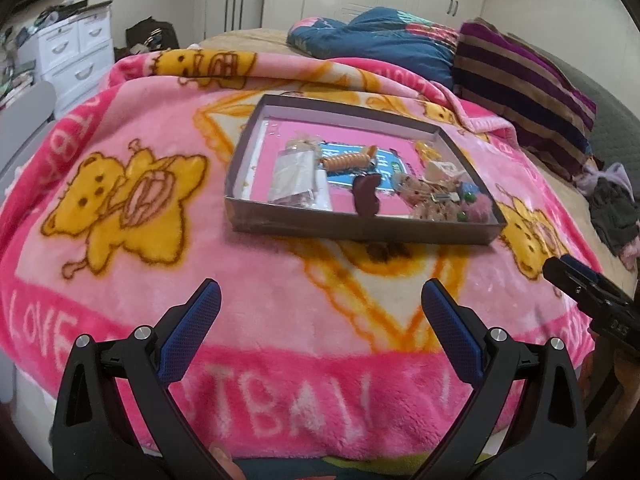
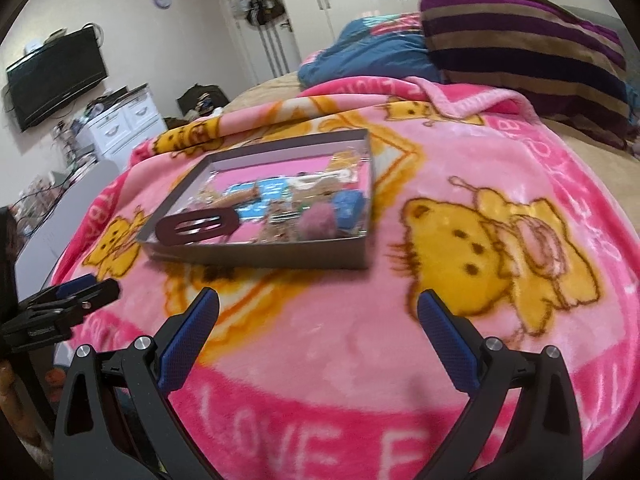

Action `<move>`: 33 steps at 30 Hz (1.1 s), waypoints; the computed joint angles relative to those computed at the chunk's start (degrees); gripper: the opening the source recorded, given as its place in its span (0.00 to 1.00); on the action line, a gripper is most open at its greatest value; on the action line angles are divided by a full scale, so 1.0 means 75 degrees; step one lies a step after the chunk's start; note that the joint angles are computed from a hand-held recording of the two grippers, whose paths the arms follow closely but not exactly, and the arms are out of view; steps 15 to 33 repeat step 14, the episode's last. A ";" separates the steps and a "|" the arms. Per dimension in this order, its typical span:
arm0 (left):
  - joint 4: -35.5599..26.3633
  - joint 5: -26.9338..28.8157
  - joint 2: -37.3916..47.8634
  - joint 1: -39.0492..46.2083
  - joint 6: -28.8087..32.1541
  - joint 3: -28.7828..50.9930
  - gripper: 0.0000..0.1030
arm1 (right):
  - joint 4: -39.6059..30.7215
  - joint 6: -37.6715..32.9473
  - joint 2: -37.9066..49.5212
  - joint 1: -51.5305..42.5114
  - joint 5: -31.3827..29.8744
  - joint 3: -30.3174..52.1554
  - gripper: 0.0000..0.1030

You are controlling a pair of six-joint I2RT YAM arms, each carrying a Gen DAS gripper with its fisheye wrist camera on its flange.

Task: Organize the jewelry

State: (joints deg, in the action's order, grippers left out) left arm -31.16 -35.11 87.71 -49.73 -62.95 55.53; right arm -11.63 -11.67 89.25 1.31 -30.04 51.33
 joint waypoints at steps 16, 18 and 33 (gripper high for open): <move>-0.0189 0.0795 -0.0188 0.5424 0.1907 -0.0512 0.91 | -0.0184 0.0749 0.4065 -0.1007 0.2291 0.4385 0.96; -0.0189 0.0795 -0.0188 0.5424 0.1907 -0.0512 0.91 | -0.0184 0.0749 0.4065 -0.1007 0.2291 0.4385 0.96; -0.0189 0.0795 -0.0188 0.5424 0.1907 -0.0512 0.91 | -0.0184 0.0749 0.4065 -0.1007 0.2291 0.4385 0.96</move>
